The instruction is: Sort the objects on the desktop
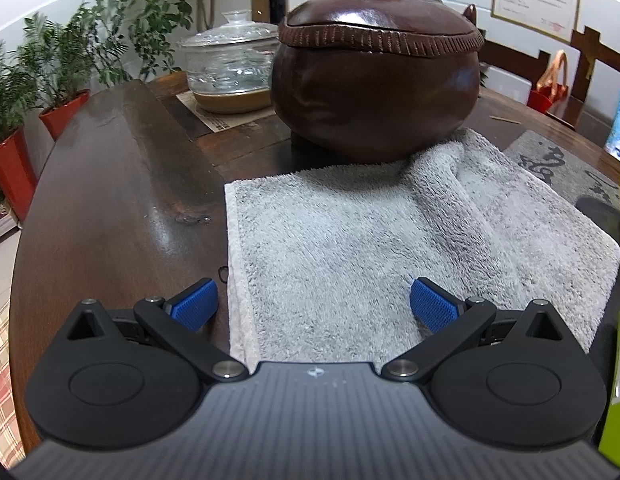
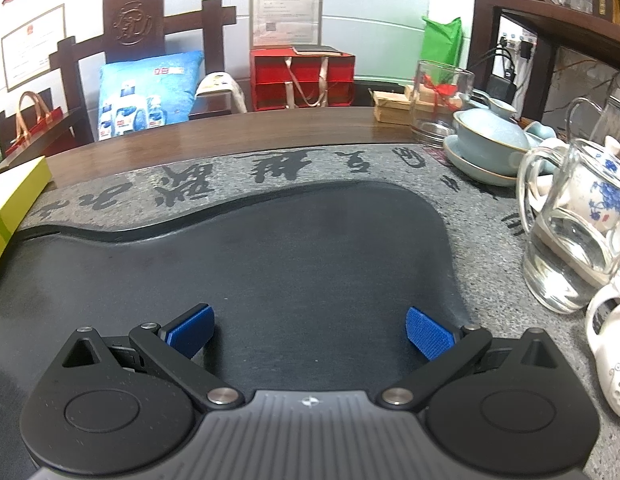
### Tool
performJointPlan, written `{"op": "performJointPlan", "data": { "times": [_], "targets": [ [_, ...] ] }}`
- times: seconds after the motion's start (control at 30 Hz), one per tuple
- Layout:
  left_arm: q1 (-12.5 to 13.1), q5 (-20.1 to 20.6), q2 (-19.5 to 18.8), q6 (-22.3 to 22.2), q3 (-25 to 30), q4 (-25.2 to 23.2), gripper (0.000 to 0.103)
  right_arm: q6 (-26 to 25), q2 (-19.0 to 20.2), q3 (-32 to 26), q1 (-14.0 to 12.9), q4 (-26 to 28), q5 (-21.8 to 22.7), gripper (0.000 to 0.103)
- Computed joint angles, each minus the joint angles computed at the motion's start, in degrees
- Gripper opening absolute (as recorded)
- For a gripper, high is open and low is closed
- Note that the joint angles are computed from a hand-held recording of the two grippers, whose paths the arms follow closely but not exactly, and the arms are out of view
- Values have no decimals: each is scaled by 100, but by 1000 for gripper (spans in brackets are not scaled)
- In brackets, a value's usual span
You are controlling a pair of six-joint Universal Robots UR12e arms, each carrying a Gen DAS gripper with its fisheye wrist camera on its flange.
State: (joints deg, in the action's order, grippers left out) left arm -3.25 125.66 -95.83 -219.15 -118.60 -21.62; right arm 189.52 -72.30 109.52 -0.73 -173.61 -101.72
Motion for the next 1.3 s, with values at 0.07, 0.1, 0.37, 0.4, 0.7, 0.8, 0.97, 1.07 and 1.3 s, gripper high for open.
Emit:
{"op": "performJointPlan", "data": {
  "times": [0.07, 0.1, 0.37, 0.4, 0.7, 0.8, 0.97, 1.07, 1.3],
  "targets": [
    [33, -136, 41, 153, -39, 57, 103, -8, -1, -3, 4, 3, 7, 103],
    [45, -192, 58, 225, -60, 95, 103, -7, -2, -4, 6, 5, 7, 103],
    [115, -540, 168, 400, -53, -105, 103, -16, 1, -11, 12, 8, 17, 103],
    [117, -571, 181, 404, -52, -134, 103, -16, 1, -11, 12, 8, 17, 103],
    [135, -773, 251, 465, -41, -291, 103, -16, 1, -10, 12, 8, 17, 103],
    [119, -769, 254, 446, -35, -323, 103, -16, 1, -10, 12, 8, 17, 103],
    [137, -877, 292, 473, -22, -419, 103, -69, -13, 9, 6, -9, 82, 103],
    [128, -867, 299, 437, -29, -422, 103, -133, -35, 39, 3, -28, 157, 103],
    [111, -890, 347, 356, -47, -467, 103, -263, -131, 114, -1, 46, 353, 103]
  ]
}}
